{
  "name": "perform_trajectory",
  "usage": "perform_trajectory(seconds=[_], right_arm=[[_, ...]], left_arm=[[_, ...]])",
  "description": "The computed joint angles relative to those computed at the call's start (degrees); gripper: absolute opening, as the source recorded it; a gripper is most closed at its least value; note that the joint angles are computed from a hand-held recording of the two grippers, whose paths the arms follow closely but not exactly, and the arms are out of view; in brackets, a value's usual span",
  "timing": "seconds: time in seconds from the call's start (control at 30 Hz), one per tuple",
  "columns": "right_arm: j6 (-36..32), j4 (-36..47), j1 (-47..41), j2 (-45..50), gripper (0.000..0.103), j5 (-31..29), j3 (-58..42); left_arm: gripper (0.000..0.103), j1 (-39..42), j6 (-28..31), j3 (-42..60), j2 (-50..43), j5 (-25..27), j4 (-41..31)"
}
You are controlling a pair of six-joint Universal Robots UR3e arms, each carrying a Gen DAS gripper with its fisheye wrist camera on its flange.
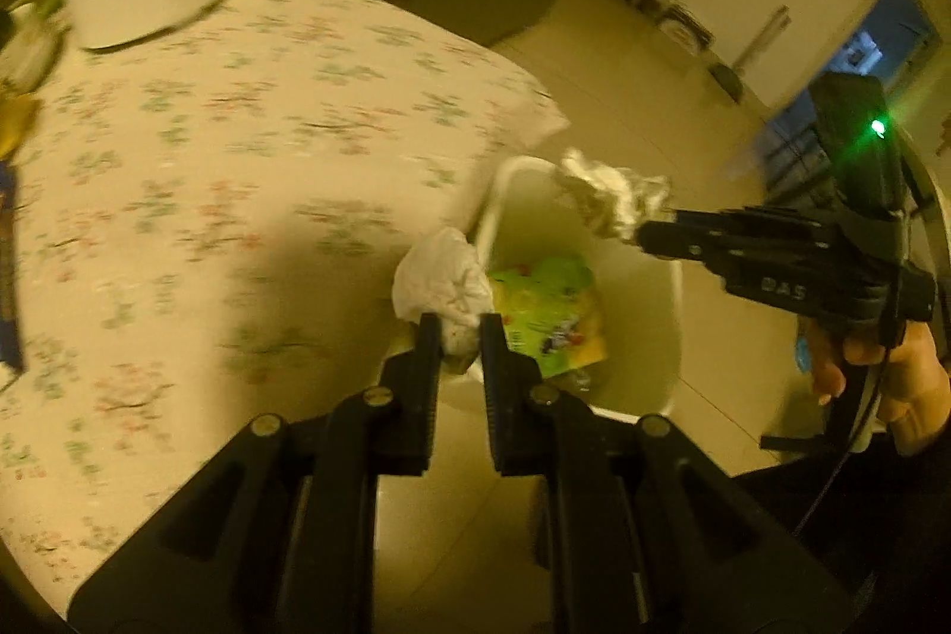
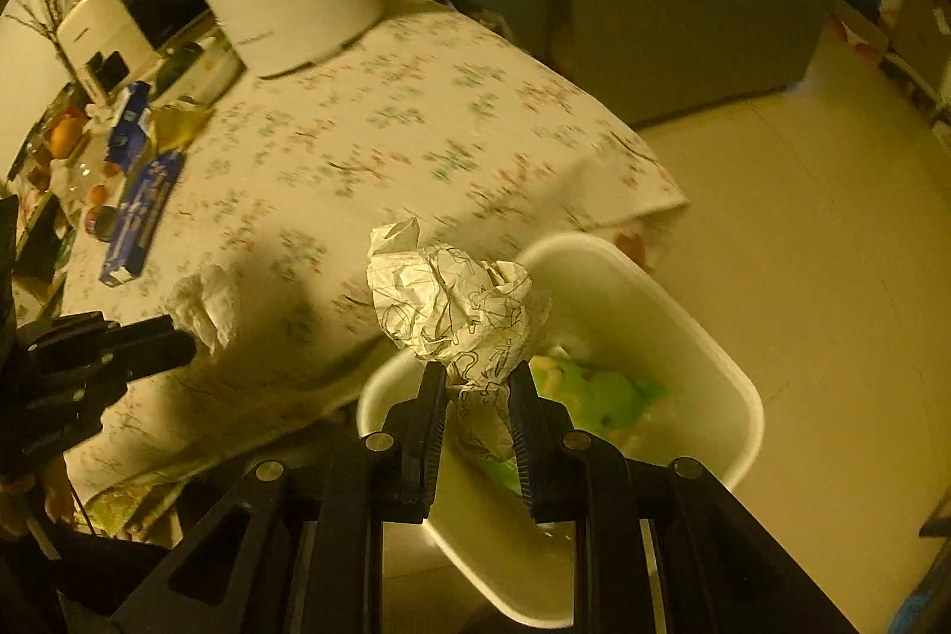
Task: Collect trash
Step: 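Carry the tissue and foil over the white bin and open both tools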
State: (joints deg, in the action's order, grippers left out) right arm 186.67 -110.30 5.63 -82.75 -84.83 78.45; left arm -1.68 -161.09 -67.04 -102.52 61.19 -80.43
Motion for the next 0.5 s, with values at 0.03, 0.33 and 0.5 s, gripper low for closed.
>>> perform_trajectory(seconds=[0.03, 0.33, 0.5], right_arm=[[0.09, 0.42, -0.29, -0.25, 0.022, 0.03, 0.38], [-0.46, 4.66, -2.68, -1.48, 0.022, -0.22, 2.77], [-0.39, 7.01, -3.56, -0.96, 0.022, -0.54, 2.98]], left_arm=[[0.015, -1.24, -0.06, 0.27, -0.63, -0.03, 0.21], [0.015, -9.38, -0.1, 0.27, -5.4, 1.33, 3.54], [0.015, -12.15, 1.1, 0.35, -8.06, 3.36, 5.38]])
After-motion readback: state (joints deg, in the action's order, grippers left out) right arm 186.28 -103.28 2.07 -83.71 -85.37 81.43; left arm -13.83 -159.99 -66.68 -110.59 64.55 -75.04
